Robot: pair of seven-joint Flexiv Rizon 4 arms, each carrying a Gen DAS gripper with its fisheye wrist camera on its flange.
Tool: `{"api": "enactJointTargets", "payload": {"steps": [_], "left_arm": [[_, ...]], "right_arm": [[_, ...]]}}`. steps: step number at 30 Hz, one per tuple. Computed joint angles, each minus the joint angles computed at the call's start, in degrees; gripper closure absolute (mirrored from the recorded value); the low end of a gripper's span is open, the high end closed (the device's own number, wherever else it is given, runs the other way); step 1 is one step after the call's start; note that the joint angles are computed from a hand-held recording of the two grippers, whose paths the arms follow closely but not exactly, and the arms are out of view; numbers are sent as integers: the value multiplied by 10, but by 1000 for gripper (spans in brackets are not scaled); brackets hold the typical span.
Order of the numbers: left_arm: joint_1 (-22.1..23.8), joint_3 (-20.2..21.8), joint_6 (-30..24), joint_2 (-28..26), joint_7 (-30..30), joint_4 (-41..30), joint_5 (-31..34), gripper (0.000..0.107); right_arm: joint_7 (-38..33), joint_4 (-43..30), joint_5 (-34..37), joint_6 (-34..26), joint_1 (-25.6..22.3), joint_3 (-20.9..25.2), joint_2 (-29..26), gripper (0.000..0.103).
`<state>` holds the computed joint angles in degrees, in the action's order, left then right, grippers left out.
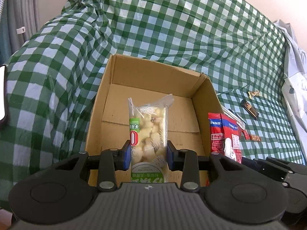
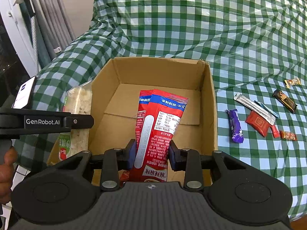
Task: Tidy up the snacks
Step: 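Carry the bread bag with the left tool while the right tool carries the red bar into the box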
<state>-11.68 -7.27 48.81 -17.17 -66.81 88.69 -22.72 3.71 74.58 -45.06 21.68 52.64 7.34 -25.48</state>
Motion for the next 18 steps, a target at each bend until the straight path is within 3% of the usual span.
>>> {"api": "enactJointTargets", "payload": {"steps": [18], "left_arm": [[-22,4,-22,-91,-39,-102,72,67]], "right_arm": [[0,29,17,37,-38,-5,-4,67]]}}
